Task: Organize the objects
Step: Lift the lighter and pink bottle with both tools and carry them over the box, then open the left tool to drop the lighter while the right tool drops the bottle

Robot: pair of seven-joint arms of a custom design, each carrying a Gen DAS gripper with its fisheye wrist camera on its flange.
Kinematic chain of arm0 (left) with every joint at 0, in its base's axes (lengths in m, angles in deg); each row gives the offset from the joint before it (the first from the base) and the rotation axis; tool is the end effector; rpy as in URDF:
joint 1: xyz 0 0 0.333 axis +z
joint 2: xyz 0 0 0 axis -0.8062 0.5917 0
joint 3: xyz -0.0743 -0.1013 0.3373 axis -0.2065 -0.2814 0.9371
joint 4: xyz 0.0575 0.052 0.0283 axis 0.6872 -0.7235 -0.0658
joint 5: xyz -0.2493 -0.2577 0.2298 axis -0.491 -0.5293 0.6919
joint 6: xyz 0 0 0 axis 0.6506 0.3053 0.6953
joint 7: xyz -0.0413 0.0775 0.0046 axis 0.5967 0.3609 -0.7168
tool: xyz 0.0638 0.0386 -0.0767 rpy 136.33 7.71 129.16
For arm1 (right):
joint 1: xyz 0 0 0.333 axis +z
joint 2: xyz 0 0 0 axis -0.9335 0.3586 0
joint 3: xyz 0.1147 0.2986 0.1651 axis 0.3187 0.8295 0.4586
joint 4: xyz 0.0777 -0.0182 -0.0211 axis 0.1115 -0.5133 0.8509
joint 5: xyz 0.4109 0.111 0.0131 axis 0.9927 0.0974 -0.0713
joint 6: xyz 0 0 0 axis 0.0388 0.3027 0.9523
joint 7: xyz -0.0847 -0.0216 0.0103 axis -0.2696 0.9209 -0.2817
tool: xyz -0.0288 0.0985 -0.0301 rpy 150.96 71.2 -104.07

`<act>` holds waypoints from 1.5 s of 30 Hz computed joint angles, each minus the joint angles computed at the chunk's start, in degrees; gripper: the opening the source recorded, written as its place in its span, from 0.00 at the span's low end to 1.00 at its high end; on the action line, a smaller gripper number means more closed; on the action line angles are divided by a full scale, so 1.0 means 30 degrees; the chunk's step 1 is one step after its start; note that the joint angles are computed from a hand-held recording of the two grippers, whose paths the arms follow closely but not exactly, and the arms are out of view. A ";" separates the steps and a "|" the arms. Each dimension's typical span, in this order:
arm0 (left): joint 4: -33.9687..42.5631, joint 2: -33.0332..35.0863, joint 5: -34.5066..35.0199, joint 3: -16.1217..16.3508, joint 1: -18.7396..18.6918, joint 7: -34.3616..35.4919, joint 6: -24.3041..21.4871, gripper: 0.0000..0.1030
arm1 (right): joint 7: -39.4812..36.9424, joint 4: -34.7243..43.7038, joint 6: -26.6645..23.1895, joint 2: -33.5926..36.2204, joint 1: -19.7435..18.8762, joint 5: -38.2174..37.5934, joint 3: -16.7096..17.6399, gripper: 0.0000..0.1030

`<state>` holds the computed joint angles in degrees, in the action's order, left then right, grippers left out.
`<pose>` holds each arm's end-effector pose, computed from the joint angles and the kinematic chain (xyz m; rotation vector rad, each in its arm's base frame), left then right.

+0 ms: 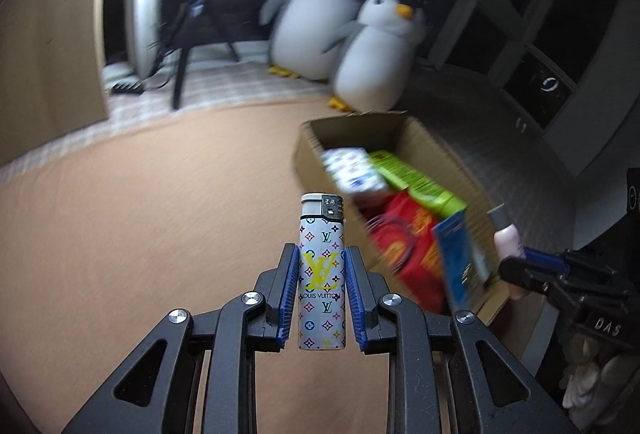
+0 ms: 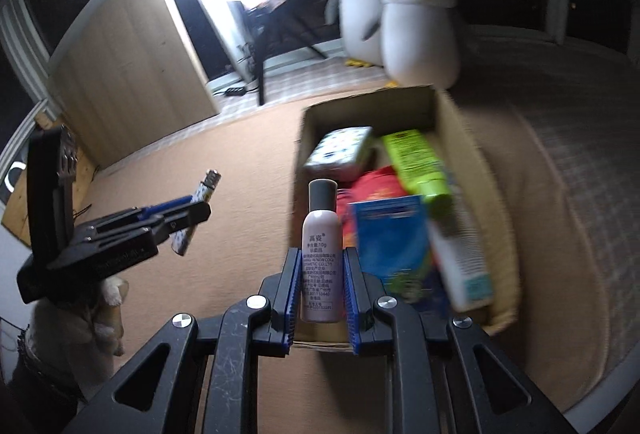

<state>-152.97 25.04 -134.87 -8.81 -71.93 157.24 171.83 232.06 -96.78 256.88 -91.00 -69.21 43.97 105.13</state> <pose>0.4935 -0.3320 0.4047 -1.2205 2.6737 -1.0908 0.3303 0.2017 0.3825 -1.5111 2.0293 -0.4101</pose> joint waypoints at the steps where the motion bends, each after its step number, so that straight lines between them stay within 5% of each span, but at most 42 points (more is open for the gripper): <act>1: 0.0274 0.0218 0.0226 -0.0134 -0.0193 -0.0185 0.0167 0.24 | -0.0061 -0.0235 -0.0080 -0.0301 0.0129 0.0062 -0.0256 0.18; 11: 0.2186 0.2152 0.3451 -0.1617 -0.0819 -0.3180 0.1609 0.24 | -0.1318 -0.1673 -0.0533 -0.2022 0.0727 0.0608 -0.2053 0.18; 21: 0.3717 0.4059 0.7472 -0.2925 -0.0289 -0.6398 0.2292 0.24 | -0.2854 -0.1817 0.0052 -0.1406 0.0623 0.1310 -0.2892 0.18; 33: 0.4589 0.5422 1.1183 -0.4591 0.1205 -0.8910 0.2550 0.24 | -0.3975 -0.1770 0.0680 -0.0504 0.0340 0.2277 -0.2984 0.18; 37: 0.4525 0.5508 1.1605 -0.5240 0.1829 -0.9199 0.2834 0.43 | -0.3972 -0.1791 0.0845 -0.0529 0.0146 0.2530 -0.2780 0.20; 40: 0.4477 0.5506 1.1769 -0.5677 0.2302 -0.9284 0.2913 0.45 | -0.3884 -0.1685 0.0735 -0.0586 -0.0186 0.2520 -0.2359 0.30; 45: 0.4129 0.5191 1.1534 -0.6470 0.3227 -0.8883 0.3021 0.45 | -0.3664 -0.1576 0.0703 -0.0497 -0.0267 0.2580 -0.2165 0.30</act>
<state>-140.59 40.61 -100.27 -28.21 -62.25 130.59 180.89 221.07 -101.51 258.99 -92.49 -70.01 51.71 98.63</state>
